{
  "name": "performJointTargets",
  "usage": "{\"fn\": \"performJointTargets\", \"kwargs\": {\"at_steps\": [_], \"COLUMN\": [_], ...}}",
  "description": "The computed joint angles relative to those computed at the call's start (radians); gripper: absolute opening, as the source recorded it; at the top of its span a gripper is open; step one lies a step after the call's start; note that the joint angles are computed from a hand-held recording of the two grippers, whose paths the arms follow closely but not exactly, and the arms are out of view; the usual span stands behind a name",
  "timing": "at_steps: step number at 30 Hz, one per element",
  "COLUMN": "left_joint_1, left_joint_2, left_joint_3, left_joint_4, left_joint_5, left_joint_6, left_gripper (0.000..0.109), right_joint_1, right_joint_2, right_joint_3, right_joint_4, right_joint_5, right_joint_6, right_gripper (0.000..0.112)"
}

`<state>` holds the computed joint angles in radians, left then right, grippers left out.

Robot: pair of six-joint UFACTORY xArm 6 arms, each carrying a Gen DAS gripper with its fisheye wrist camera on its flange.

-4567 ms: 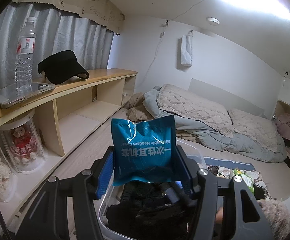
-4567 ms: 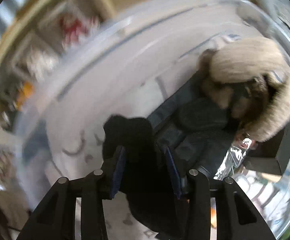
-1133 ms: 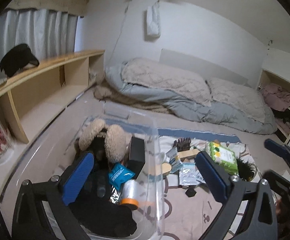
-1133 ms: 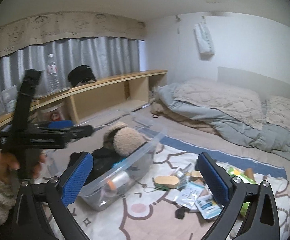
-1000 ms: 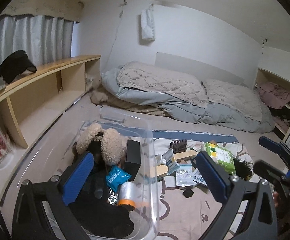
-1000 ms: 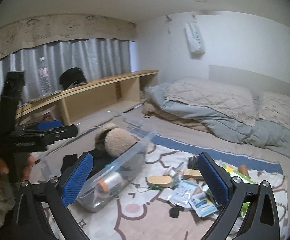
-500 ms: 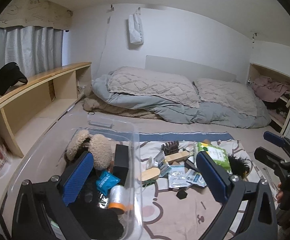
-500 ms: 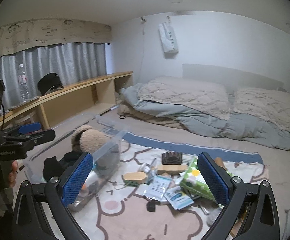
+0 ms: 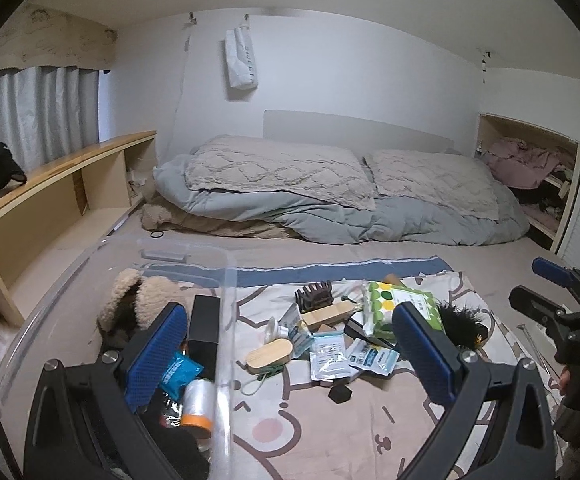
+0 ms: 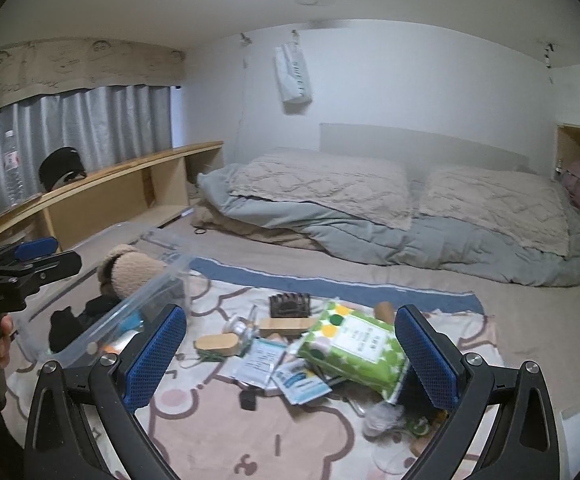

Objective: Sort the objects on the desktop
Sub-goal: 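Withdraw both tools from the bin back toward the items on the bed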

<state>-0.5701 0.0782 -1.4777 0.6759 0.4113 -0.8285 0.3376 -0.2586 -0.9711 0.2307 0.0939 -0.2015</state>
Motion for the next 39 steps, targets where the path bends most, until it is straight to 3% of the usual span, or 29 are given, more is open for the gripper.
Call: {"fn": "performJointTargets", "kwargs": {"at_steps": [10, 16, 19, 24, 25, 26, 28, 30, 32, 35, 39], "left_joint_1": [-0.042, -0.065, -0.072, -0.066, -0.064, -0.061, -0.057, -0.055, -0.053, -0.051, -0.055], "left_joint_2": [0.095, 0.159, 0.191, 0.226, 0.231, 0.236, 0.241, 0.245, 0.245, 0.247, 0.255], "left_joint_3": [-0.084, -0.143, -0.171, -0.200, -0.204, -0.208, -0.210, -0.212, -0.211, -0.209, -0.217], "left_joint_4": [-0.048, -0.117, -0.155, -0.195, -0.202, -0.209, -0.215, -0.216, -0.220, -0.246, -0.288], "left_joint_5": [0.003, 0.006, 0.016, 0.036, 0.040, 0.045, 0.049, 0.048, 0.044, 0.034, 0.033], "left_joint_6": [0.054, 0.127, 0.161, 0.186, 0.192, 0.199, 0.205, 0.207, 0.211, 0.234, 0.281], "left_gripper": [0.103, 0.103, 0.103, 0.103, 0.103, 0.103, 0.103, 0.101, 0.101, 0.101, 0.097], "right_joint_1": [-0.065, -0.083, -0.097, -0.113, -0.122, -0.130, -0.156, -0.176, -0.193, -0.213, -0.223], "right_joint_2": [0.015, 0.022, 0.034, 0.081, 0.095, 0.102, 0.124, 0.150, 0.190, 0.250, 0.341], "right_joint_3": [0.011, 0.017, 0.012, -0.036, -0.047, -0.051, -0.060, -0.076, -0.110, -0.149, -0.215], "right_joint_4": [0.022, -0.051, -0.154, 0.001, 0.026, 0.009, -0.129, -0.168, -0.068, 0.006, 0.038], "right_joint_5": [0.009, 0.032, 0.045, 0.127, 0.148, 0.156, 0.172, 0.200, 0.255, 0.308, 0.363], "right_joint_6": [0.025, 0.067, 0.138, 0.033, 0.021, 0.040, 0.166, 0.221, 0.164, 0.142, 0.136], "right_gripper": [0.103, 0.103, 0.103, 0.103, 0.100, 0.088, 0.074, 0.065, 0.045, 0.027, 0.018]}}
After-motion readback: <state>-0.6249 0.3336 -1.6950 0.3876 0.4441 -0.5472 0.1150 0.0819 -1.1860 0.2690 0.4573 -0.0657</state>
